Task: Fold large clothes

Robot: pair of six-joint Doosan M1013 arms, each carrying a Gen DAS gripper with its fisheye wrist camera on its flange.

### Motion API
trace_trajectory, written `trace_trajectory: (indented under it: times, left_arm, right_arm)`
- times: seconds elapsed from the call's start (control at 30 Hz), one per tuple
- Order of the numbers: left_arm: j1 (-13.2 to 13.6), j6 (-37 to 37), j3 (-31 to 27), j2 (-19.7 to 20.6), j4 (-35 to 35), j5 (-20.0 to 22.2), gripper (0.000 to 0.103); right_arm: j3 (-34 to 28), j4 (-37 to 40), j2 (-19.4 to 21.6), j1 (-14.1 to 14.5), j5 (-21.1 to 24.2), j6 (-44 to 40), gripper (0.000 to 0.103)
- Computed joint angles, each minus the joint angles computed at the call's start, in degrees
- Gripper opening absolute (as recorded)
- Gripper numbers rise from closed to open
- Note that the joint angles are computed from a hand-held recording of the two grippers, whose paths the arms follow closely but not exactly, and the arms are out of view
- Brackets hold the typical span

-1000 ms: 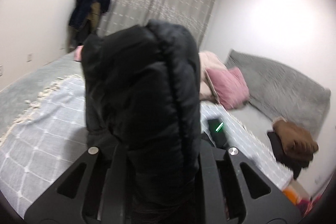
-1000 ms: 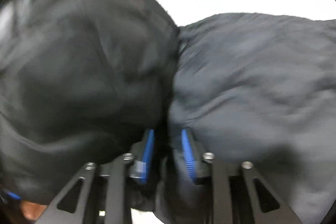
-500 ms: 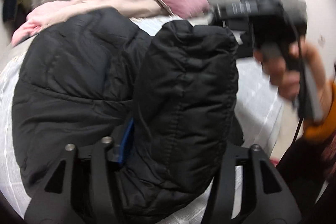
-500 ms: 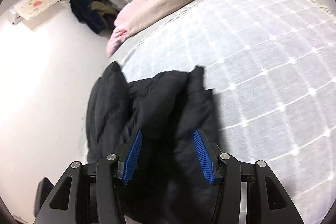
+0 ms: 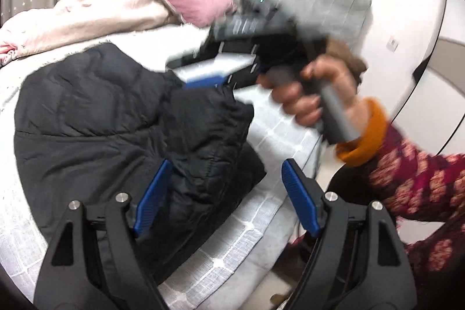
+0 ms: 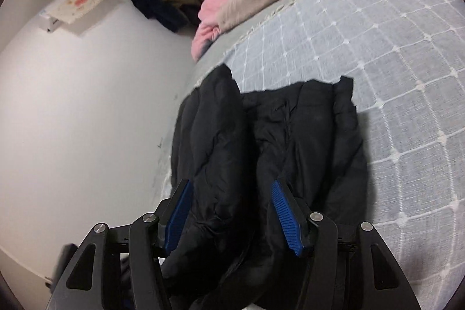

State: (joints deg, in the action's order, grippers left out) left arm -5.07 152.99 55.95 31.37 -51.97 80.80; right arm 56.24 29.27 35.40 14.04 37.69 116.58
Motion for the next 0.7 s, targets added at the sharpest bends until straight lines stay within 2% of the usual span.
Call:
trace_trajectory:
  times: [0.07,0.17,0.2,0.23,0.27,0.3,0.33,0.43,0.47,0.57,0.7]
  left_arm:
    - [0.82,-0.59,0.52,-0.23,-2.07,-2.39,0.079]
    - [1.97,-7.22,-0.22,0.42,-2.26,-9.86,0.079]
    - [1.69,-10.99,-1.66,1.56,-1.59,-11.31,0.079]
    - [1.85,-13.18,-1.41,1.57,-1.30,-11.83,0.079]
    - [1.98,-16.78,-2.04,2.20,-0.44,-12.27,0.079]
    - [2.04,-18.45,-1.58,2.14,0.09,-13.17,0.079]
    - [2.01,-19.39,-1.26,2.22,0.40,-14.47,0.079]
    - [1.47,-19.86,0.49,1.41,0.37,-17.46,0.079]
    - [1.27,-19.47,1.06,1.15,0.00,-17.96,0.079]
    - [0.76,-18.20,2.28,0.32,-1.46,-19.67,0.079]
    - [-0.04,-17.08,2.79,0.19,-2.31,-18.92,0.079]
  right_arm:
    - [-1.67,-0.90,1.28,0.20,0.90,1.58,0.058]
    - [-2.57,5.18,2.57,-0.22,-0.60,-1.61,0.058]
    - [-2.45,6.98,2.61,-0.16,-1.10,-2.77,0.057]
    - [-2.90,9.05,3.13,-0.17,-1.63,-4.33,0.053]
    - [-3.38,9.01,3.44,-0.08,-1.99,-4.57,0.044]
    - [-4.10,7.40,3.71,0.25,-2.31,-4.62,0.011]
    - [-4.28,7.54,3.71,0.51,-3.12,-6.72,0.008]
    - [-3.24,12.19,2.66,0.98,-5.27,-16.45,0.007]
    - [-3.23,11.33,2.13,1.36,-5.12,-18.79,0.007]
    - [-3.17,3.53,0.97,2.41,-3.24,-17.61,0.006]
    - [-2.27,-8.14,-0.44,3.59,-0.99,-12.03,0.005]
